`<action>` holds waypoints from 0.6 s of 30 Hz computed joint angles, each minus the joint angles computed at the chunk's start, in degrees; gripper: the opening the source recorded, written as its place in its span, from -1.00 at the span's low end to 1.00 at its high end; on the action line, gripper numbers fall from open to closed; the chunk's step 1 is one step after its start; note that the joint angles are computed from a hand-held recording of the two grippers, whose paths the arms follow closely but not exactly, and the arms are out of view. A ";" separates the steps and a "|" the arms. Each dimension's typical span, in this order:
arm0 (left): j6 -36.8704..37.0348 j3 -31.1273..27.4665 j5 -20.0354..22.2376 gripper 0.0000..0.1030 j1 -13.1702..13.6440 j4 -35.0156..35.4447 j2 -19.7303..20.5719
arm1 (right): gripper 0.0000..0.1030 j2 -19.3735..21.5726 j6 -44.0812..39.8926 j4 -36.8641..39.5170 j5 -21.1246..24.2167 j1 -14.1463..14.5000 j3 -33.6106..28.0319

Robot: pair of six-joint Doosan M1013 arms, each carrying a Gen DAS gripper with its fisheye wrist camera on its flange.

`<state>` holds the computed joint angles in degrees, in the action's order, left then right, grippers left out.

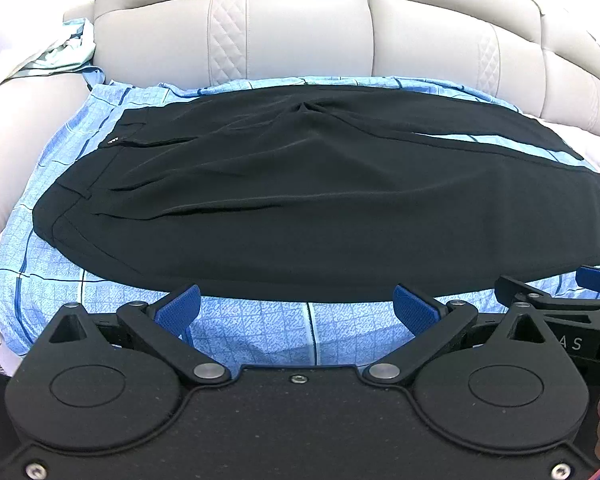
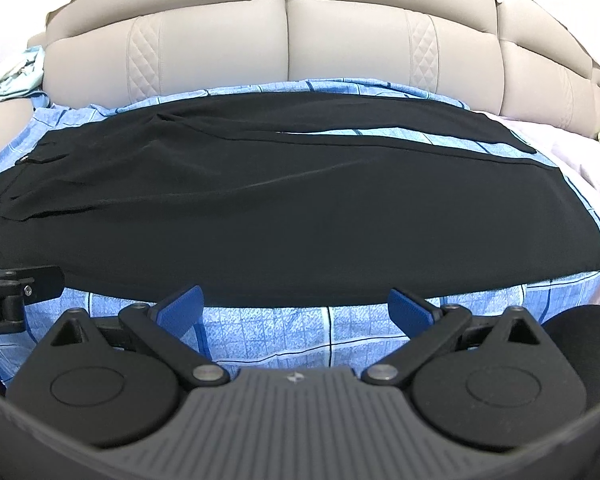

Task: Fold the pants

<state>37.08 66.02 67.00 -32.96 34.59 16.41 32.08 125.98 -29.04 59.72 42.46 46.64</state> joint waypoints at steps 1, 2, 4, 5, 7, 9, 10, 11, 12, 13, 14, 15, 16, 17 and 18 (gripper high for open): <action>0.08 -0.01 0.07 1.00 0.02 -0.04 0.03 | 1.00 0.08 -0.14 0.08 0.15 -0.01 -0.11; 0.15 -0.06 0.15 1.00 0.04 -0.06 0.08 | 1.00 0.10 -0.19 0.13 0.20 -0.03 -0.11; 0.45 -0.12 0.20 1.00 0.14 -0.18 0.11 | 1.00 0.30 -0.35 0.22 0.57 -0.04 -0.43; 0.56 -0.17 0.26 1.00 0.18 -0.22 0.17 | 1.00 0.34 -0.30 0.19 0.66 -0.01 -0.47; 0.62 -0.17 0.36 1.00 0.22 -0.15 0.23 | 1.00 0.45 -0.31 0.27 0.83 -0.01 -0.58; 0.64 -0.13 0.44 1.00 0.25 -0.11 0.25 | 1.00 0.59 -0.48 0.42 0.94 -0.02 -0.84; 0.60 -0.12 0.46 1.00 0.24 -0.06 0.27 | 1.00 0.63 -0.58 0.48 0.97 -0.02 -0.88; 0.64 -0.07 0.42 1.00 0.26 -0.08 0.26 | 1.00 0.66 -0.69 0.56 1.01 -0.04 -0.89; 0.66 -0.06 0.44 1.00 0.27 -0.09 0.27 | 1.00 0.66 -0.78 0.65 0.98 -0.06 -0.87; 0.68 -0.05 0.39 1.00 0.27 -0.10 0.24 | 1.00 0.62 -0.86 0.71 0.92 -0.07 -0.80; 0.68 -0.05 0.39 1.00 0.27 -0.10 0.24 | 1.00 0.64 -0.93 0.78 0.91 -0.08 -0.82; 0.73 0.02 0.28 1.00 0.29 -0.08 0.22 | 1.00 0.68 -1.03 0.84 1.03 -0.08 -0.92; 0.80 0.14 0.19 1.00 0.34 -0.12 0.16 | 1.00 0.72 -1.11 0.85 1.15 -0.08 -1.00; 0.80 0.14 0.19 1.00 0.34 -0.12 0.16 | 1.00 0.70 -1.14 0.87 1.12 -0.09 -0.95; 0.74 0.14 0.19 1.00 0.34 -0.11 0.16 | 1.00 0.70 -1.25 0.95 1.09 -0.12 -0.96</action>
<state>37.81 66.15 67.19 -32.62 34.47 16.57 32.78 124.73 -28.09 60.81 42.34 45.68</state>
